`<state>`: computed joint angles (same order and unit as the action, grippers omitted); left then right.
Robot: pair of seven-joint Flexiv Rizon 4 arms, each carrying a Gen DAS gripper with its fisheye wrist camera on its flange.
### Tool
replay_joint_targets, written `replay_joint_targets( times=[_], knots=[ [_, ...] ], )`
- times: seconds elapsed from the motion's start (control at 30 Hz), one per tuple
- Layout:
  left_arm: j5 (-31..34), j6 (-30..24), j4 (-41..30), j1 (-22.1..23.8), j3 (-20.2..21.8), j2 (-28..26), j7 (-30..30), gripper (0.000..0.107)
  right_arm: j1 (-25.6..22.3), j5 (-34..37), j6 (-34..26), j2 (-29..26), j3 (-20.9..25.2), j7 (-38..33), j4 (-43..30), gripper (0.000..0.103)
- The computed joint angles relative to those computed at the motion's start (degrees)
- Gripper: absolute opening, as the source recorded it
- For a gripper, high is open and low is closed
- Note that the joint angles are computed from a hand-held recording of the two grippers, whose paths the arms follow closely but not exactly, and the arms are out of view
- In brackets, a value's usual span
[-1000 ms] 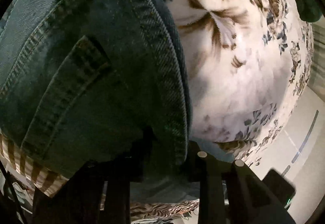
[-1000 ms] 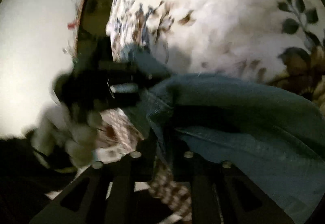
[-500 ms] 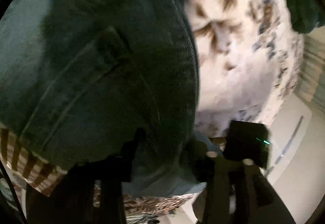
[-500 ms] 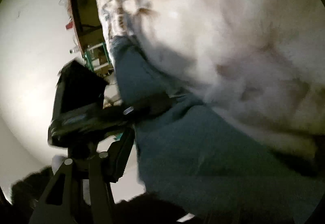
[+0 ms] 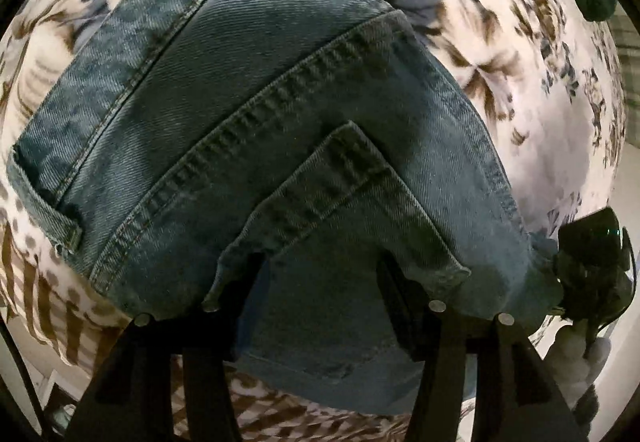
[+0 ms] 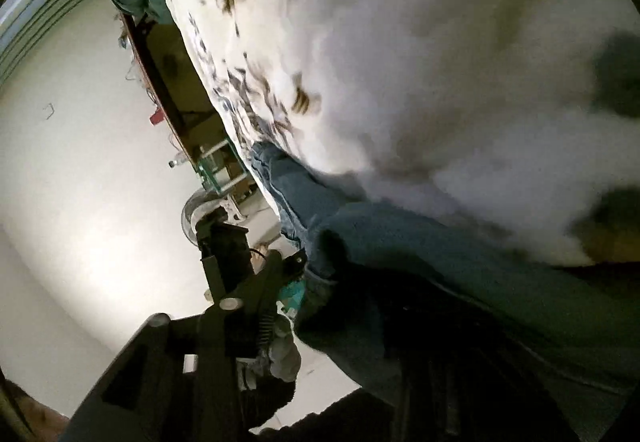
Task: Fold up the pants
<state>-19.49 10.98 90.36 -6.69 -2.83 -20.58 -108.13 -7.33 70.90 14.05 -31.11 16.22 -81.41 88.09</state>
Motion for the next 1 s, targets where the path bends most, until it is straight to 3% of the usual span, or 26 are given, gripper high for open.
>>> replay_joint_targets(
  times=[0.07, 0.1, 0.27, 0.4, 0.5, 0.57, 0.63, 0.7, 0.77, 0.83, 0.87, 0.9, 0.97, 1.0],
  knots=[
    [-0.49, 0.22, -0.09, -0.27, -0.33, -0.34, -0.32, 0.053, 1.93, -3.81, -1.18, -0.30, -0.43, 2.23, -1.74, 0.029],
    [-0.68, 0.04, -0.17, -0.19, -0.40, -0.40, -0.06, 0.053, 3.38, -7.38, -0.23, 0.44, -1.27, 3.92, -1.81, 0.013],
    [-0.50, -1.91, -2.01, 0.06, -0.61, -1.40, 1.34, 0.053, 3.85, -12.88, 1.74, 3.52, -3.14, 12.14, -2.03, 0.010],
    [-1.23, -3.21, -3.82, 0.28, -0.61, -1.69, 0.68, 0.053, 4.17, -16.98, 1.44, 3.80, -3.41, 11.04, -2.86, 0.010],
    [-5.52, -1.12, -4.66, 0.11, -1.69, -1.72, -0.20, 0.053, 6.84, -24.41, 3.06, 5.58, -3.99, 9.47, -2.63, 0.015],
    [-7.80, 0.61, -5.33, -0.16, -2.49, -2.62, -0.20, 0.058, 8.46, -29.23, 7.72, 10.39, -4.84, 10.47, 1.00, 0.031],
    [-8.55, 1.71, -7.33, -0.86, -3.34, -4.90, -0.33, 0.059, 8.78, -31.15, 11.82, 15.61, -5.24, 11.16, 5.80, 0.055],
    [-7.55, 2.12, -9.46, -1.68, -3.64, -7.27, -0.65, 0.059, 7.51, -27.05, 11.24, 19.36, -5.05, 9.19, 8.89, 0.056],
    [-5.27, 1.65, -12.15, -2.49, -3.46, -9.92, -1.33, 0.059, 6.51, -22.06, 5.30, 20.62, -5.31, 6.44, 10.04, 0.056],
    [-4.91, 1.69, -12.92, -2.67, -3.25, -11.15, -2.53, 0.059, 7.80, -21.07, 3.65, 20.41, -5.59, 5.47, 11.41, 0.056],
    [-5.01, 1.92, -12.75, -2.48, -3.17, -11.15, -2.55, 0.059, 9.46, -24.16, 6.51, 20.50, -5.88, 7.77, 13.43, 0.056],
    [-4.79, 2.42, -12.95, -2.47, -3.08, -11.41, -2.64, 0.059, 11.02, -27.86, 10.28, 20.52, -6.27, 10.08, 15.52, 0.054],
    [-5.44, 3.03, -11.69, -2.03, -3.06, -10.78, -2.57, 0.059, 12.70, -33.05, 17.71, 20.22, -7.39, 16.59, 19.90, 0.030],
    [-5.63, 3.26, -10.63, -1.82, -2.99, -9.95, -2.30, 0.059, 12.25, -32.08, 21.65, 20.13, -8.05, 19.96, 22.39, 0.011]
  ],
)
